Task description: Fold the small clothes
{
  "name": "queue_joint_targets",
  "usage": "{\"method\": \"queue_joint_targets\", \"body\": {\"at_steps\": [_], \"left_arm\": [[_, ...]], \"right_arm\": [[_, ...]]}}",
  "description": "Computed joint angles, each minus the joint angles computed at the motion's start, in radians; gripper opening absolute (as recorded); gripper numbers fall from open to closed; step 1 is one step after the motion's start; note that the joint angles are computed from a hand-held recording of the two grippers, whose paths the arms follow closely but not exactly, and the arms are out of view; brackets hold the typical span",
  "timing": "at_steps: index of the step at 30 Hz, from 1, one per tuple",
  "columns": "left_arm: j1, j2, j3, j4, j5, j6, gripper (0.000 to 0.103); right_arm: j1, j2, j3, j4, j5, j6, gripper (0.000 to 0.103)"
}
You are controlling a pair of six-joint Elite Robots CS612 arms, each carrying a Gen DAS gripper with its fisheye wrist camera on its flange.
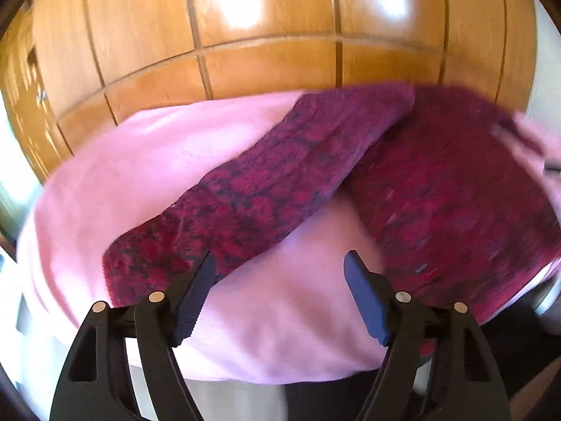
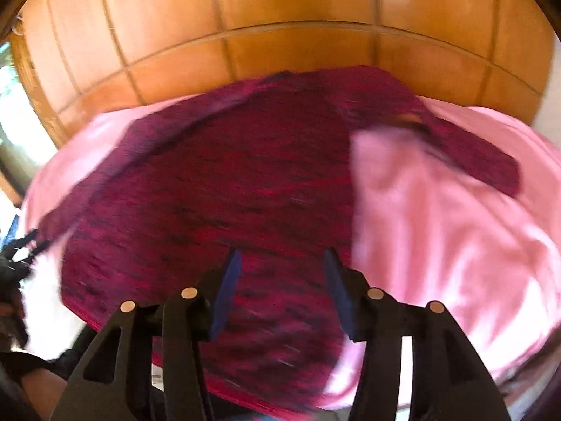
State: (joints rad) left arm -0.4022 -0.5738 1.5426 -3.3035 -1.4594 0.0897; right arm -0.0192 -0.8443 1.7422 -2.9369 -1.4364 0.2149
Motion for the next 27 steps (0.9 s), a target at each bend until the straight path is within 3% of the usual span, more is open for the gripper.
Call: {"method": "queue_joint_targets", "body": {"at_steps": [2,6,8,10,18,21,24,26,27], "left_arm": [[-0.002,0.023,-0.023,0.011,0.057,0.041,0.074],[0.003,0.07,-0.097,0.032,0.104,0.086,0.07],[0.02,0.082,-0.132,0.086,0.067,0.086,0.027],[0.043,0.086,-0.166,0.129,0.003,0.045,0.013],[0.135,0.051,-0.232,0.083,-0.309,-0.231,0.008],[0.162,0.056,-0.292,0.103,-0.382,-0.299,0.008],[0.181,0.085,-0.402,0.208,-0.41,-0.342,0.008],[0.186,0.112,-0.48,0.267,-0.374,-0.355,0.007],[0.195,0.145,-0.564,0.34,-0.368,-0.397,0.007]], "right_arm": [[0.013,0.031,-0.039,0.008,0.047,-0.003,0.049],[0.037,0.078,-0.103,0.038,0.116,-0.016,0.049],[0.045,0.102,-0.14,0.051,0.139,-0.02,0.049],[0.053,0.127,-0.179,0.061,0.148,-0.025,0.048],[0.069,0.265,-0.419,0.184,0.191,-0.072,0.042],[0.083,0.337,-0.565,0.263,0.178,-0.102,0.041],[0.091,0.433,-0.767,0.343,0.135,-0.07,0.041],[0.092,0.477,-0.86,0.358,0.093,-0.031,0.042],[0.09,0.497,-0.902,0.369,0.082,-0.003,0.042]]}}
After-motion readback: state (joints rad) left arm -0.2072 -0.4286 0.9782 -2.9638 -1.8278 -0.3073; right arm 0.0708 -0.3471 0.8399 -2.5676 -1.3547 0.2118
